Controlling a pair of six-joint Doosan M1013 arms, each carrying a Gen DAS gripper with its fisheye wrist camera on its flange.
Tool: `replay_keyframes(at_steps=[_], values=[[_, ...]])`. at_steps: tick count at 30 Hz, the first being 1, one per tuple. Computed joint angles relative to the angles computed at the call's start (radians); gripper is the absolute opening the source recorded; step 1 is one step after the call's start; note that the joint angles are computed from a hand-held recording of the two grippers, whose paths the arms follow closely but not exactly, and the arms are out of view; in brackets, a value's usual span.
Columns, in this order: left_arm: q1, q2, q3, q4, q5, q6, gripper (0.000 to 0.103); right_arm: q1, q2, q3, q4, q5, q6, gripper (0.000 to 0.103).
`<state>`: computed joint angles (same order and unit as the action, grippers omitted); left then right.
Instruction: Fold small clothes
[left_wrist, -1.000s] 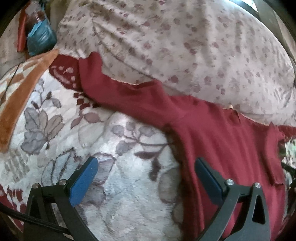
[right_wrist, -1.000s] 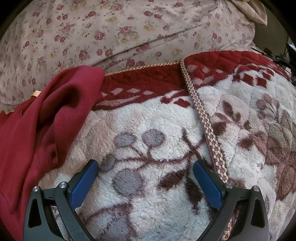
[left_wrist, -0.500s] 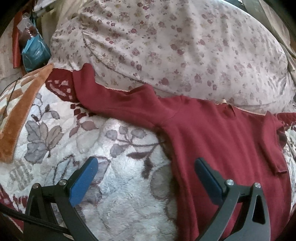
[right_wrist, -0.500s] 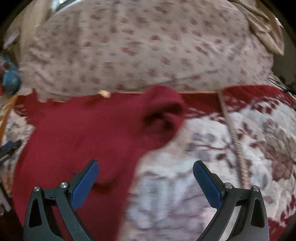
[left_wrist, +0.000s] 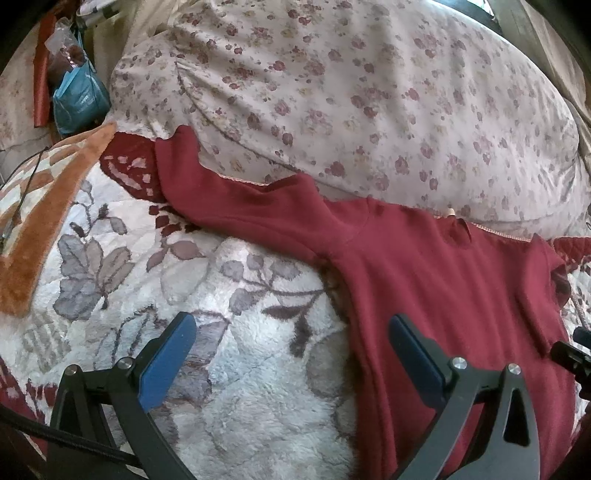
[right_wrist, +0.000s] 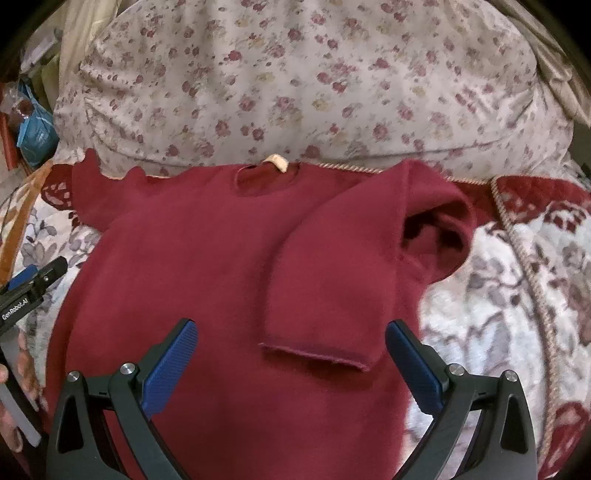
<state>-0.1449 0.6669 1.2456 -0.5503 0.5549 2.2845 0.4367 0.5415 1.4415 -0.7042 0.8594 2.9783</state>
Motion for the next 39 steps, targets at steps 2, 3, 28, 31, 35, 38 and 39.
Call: replay_keyframes(at_steps=[2,3,28,31,35,38,39], values=[[0.001,0.000,0.000,-0.005,0.000,0.005,0.103,0.002,0.004,-0.004,-0.012,-0.004,0.019,0.103],[0.002,0.001,-0.001,-0.006,0.002,0.005,0.103,0.003,0.007,-0.010,-0.019,0.000,0.028,0.103],[-0.019,-0.004,0.012,0.032,-0.018,-0.008,0.103,0.000,0.111,-0.141,-0.056,0.104,0.058,0.103],[-0.021,-0.008,0.021,0.031,-0.035,0.001,0.103,-0.004,0.118,-0.153,-0.043,0.104,0.049,0.103],[-0.022,-0.009,0.024,0.022,-0.039,0.010,0.103,-0.003,0.130,-0.171,-0.050,0.110,0.057,0.103],[-0.023,-0.007,0.022,0.030,-0.037,0.003,0.103,-0.004,0.140,-0.188,-0.034,0.125,0.041,0.103],[-0.024,-0.006,0.022,0.032,-0.036,0.001,0.103,-0.004,0.142,-0.190,-0.034,0.127,0.039,0.103]])
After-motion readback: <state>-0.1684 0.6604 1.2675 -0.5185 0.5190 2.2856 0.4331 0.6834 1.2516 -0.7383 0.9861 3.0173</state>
